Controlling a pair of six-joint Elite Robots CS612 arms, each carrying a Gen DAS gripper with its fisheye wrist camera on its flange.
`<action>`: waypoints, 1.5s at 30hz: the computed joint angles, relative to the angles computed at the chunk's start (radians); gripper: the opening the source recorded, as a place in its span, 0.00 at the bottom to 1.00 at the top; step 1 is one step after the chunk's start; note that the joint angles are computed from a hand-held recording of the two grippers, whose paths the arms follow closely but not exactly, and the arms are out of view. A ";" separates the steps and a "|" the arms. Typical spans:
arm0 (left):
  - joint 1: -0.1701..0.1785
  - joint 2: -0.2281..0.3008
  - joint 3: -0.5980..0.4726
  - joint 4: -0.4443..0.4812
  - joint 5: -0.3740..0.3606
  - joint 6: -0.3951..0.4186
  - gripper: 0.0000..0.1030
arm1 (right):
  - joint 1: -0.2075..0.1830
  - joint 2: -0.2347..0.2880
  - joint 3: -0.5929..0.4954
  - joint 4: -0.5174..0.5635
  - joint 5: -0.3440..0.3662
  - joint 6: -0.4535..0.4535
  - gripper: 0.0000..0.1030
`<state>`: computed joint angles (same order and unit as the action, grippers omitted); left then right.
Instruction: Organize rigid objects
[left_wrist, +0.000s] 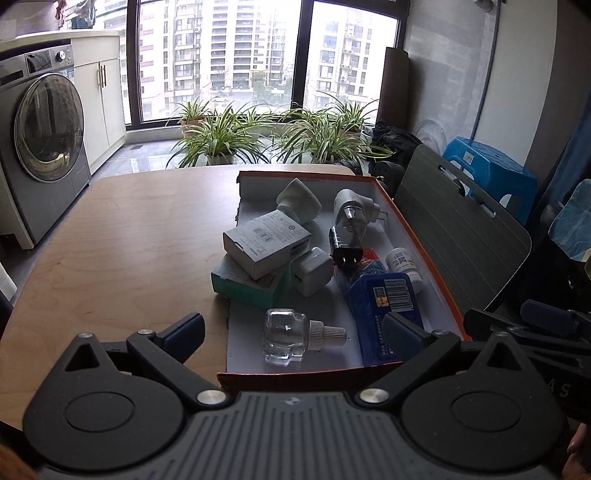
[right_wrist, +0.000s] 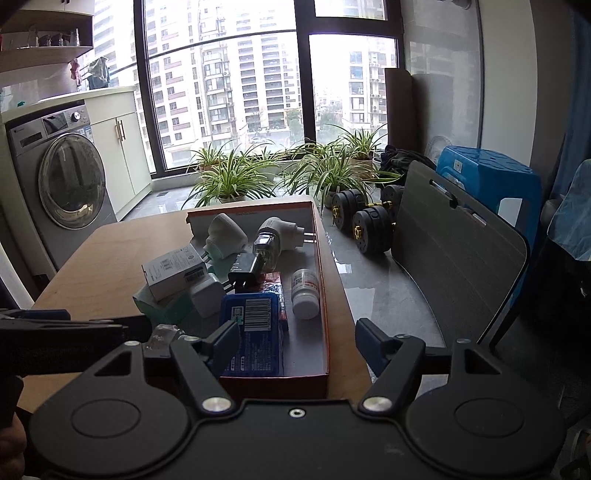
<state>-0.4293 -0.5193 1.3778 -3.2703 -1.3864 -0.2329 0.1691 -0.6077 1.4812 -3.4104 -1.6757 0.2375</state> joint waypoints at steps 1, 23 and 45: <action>0.001 0.000 0.002 -0.001 -0.001 0.000 1.00 | 0.000 0.000 0.000 0.001 0.001 0.000 0.80; 0.002 0.000 0.010 -0.013 -0.001 -0.001 1.00 | 0.003 0.007 -0.003 -0.002 -0.003 -0.010 0.81; 0.010 0.001 0.003 0.032 -0.049 0.007 1.00 | 0.006 0.015 -0.016 0.046 -0.022 0.003 0.81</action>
